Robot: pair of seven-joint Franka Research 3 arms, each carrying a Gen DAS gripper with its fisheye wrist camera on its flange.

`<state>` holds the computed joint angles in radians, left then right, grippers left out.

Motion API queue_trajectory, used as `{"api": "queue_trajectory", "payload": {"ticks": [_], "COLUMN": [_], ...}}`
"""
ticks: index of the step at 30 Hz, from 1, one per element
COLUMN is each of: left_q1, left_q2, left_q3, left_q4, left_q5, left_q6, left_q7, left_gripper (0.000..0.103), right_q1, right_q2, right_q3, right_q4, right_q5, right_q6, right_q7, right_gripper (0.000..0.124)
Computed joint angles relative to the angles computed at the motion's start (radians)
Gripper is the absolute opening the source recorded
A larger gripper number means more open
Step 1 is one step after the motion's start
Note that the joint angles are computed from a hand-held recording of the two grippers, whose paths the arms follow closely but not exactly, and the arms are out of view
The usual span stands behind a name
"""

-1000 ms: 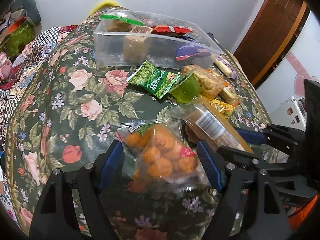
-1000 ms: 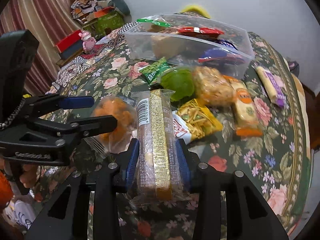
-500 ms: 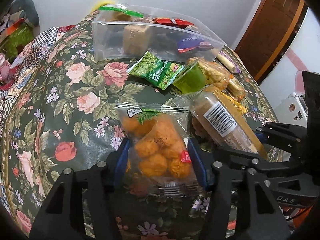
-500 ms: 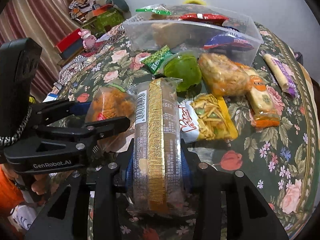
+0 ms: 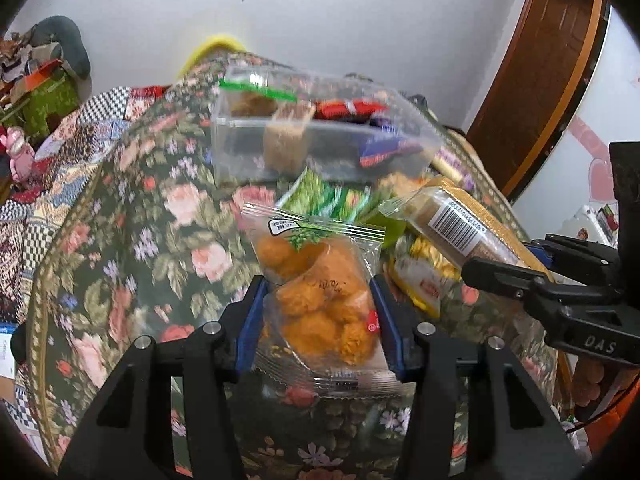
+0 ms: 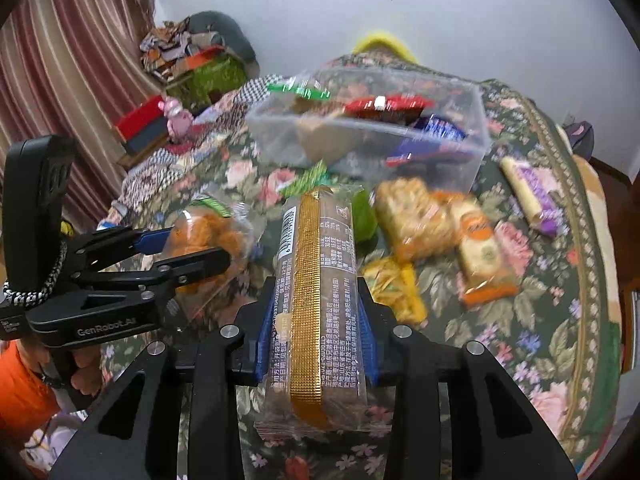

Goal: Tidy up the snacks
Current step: 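Lower both snacks into the clear box and open both tools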

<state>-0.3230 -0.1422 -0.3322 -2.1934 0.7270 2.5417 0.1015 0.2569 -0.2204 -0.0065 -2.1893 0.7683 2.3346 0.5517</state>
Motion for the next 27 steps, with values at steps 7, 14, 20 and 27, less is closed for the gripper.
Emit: {"api": "queue_trajectory", "payload": {"ticks": [7, 14, 20, 27], "left_q1": [0.022, 0.036, 0.033, 0.026], "left_q2": [0.009, 0.072, 0.146, 0.246], "left_q3": [0.008, 0.027, 0.059, 0.106], "left_q4": [0.067, 0.186, 0.288, 0.399], "left_q5": [0.057, 0.132, 0.151, 0.152], "left_q6": [-0.010, -0.038, -0.044, -0.035], "left_q7": [-0.001, 0.019, 0.064, 0.115], "left_gripper": [0.051, 0.051, 0.051, 0.052], "right_q1": [-0.001, -0.009, -0.020, -0.032], "right_q2": [0.035, 0.107, 0.186, 0.299], "right_q3": [0.000, 0.009, 0.027, 0.054], "right_q4": [0.060, 0.166, 0.263, 0.379], "right_q5": [0.030, 0.052, 0.055, 0.004], "right_q6": [0.059, 0.113, 0.158, 0.190], "right_q7": [0.013, 0.043, 0.079, 0.158], "right_gripper": [0.033, 0.033, 0.033, 0.033]}}
